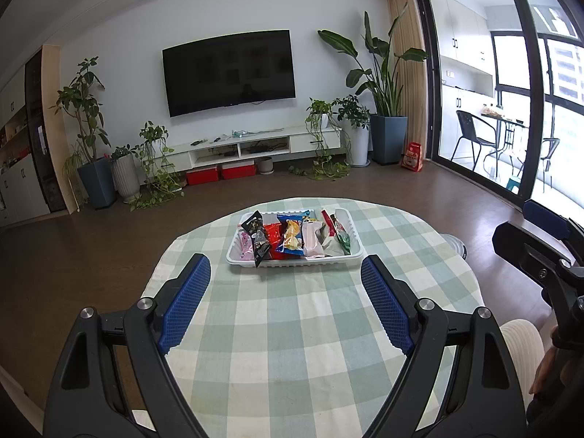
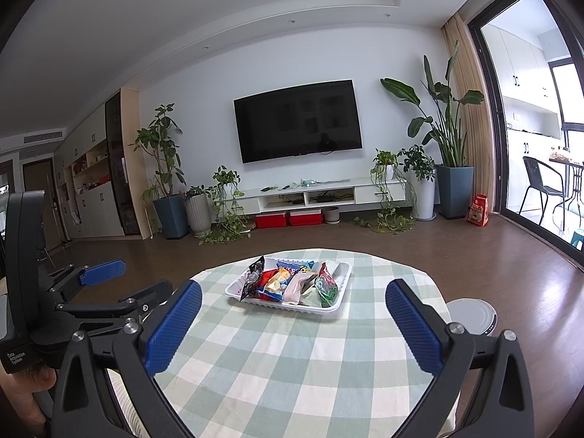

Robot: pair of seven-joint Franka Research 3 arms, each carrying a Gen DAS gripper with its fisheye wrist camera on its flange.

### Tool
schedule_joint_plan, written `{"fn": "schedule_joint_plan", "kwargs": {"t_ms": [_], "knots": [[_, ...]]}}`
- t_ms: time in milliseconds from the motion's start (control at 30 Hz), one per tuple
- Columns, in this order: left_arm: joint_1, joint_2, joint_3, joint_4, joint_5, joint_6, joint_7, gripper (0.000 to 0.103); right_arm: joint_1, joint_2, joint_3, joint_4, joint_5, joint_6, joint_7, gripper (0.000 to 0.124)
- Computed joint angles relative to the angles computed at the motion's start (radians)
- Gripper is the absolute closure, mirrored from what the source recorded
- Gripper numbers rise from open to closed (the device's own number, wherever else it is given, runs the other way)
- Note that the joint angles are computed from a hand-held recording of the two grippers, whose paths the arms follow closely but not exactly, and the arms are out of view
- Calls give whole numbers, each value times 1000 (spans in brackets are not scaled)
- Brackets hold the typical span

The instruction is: Organize snacks

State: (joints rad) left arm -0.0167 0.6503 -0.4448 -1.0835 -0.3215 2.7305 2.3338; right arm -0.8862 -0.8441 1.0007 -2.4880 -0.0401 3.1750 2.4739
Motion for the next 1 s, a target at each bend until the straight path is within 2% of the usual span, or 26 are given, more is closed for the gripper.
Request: {"fn": "schedule_joint_plan", "kwargs": {"t_ms": [1000], "knots": [[3, -1, -4, -6, -2, 6, 3, 19, -2, -3, 3, -3, -1, 2, 4, 21]]}}
